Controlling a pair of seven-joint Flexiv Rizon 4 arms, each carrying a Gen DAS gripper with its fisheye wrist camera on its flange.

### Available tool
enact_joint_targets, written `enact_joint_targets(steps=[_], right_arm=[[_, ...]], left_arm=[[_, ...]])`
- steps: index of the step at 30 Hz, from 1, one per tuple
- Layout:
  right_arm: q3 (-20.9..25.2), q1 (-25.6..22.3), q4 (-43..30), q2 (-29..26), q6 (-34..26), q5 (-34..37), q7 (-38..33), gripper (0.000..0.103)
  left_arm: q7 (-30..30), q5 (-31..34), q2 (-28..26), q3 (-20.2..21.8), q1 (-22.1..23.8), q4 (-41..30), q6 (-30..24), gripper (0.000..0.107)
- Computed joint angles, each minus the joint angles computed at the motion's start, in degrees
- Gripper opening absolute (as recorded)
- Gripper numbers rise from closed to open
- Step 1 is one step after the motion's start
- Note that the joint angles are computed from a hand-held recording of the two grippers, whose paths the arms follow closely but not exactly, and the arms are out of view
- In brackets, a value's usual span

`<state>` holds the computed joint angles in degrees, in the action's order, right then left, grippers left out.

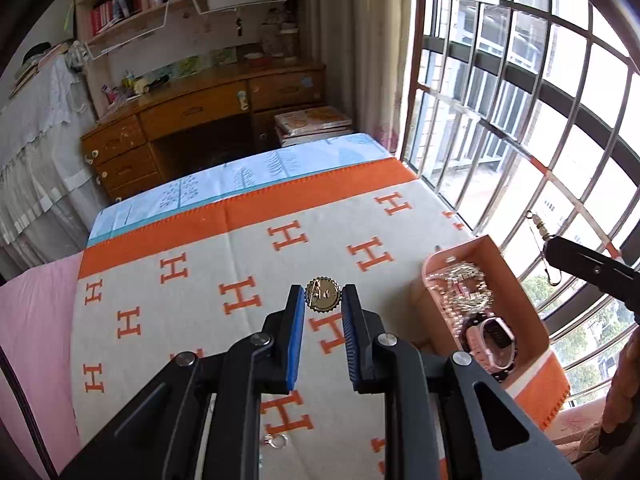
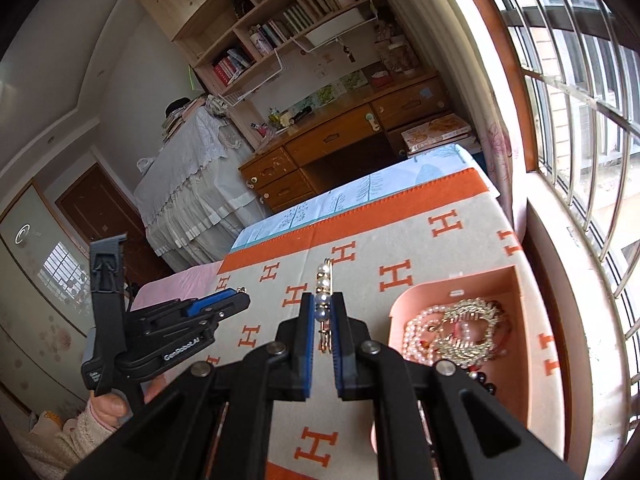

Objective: Organize jewelry
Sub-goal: 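Carry both items to the pink box and open the left tool over it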

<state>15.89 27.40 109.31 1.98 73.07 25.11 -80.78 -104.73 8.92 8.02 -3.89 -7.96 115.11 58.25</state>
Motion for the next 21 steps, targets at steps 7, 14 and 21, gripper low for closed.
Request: enact_joint_targets(steps=[7,14,21], right_arm=[[-1.12,-2.15,5.19,6.71,-0.18,-8.56,7.05,0.008],[-2.64,-2.85,8.92,9.22,-2.66,-12.56,10.73,0.008],[-2.85,-2.94,11.19,6.53,-8.54,-13.91,11.64,0.008]], left_arm=[[7.42,-10.68,-3.54,-2.08,-5.25,-4.62,1.38,0.016],[9.8,-17.79,-10.4,-3.3,-8.53,-7.07,0.26,0.016],[12.57,-26.56,-16.66,-4.08,-9.6,-7.06,-1.42,0.016]])
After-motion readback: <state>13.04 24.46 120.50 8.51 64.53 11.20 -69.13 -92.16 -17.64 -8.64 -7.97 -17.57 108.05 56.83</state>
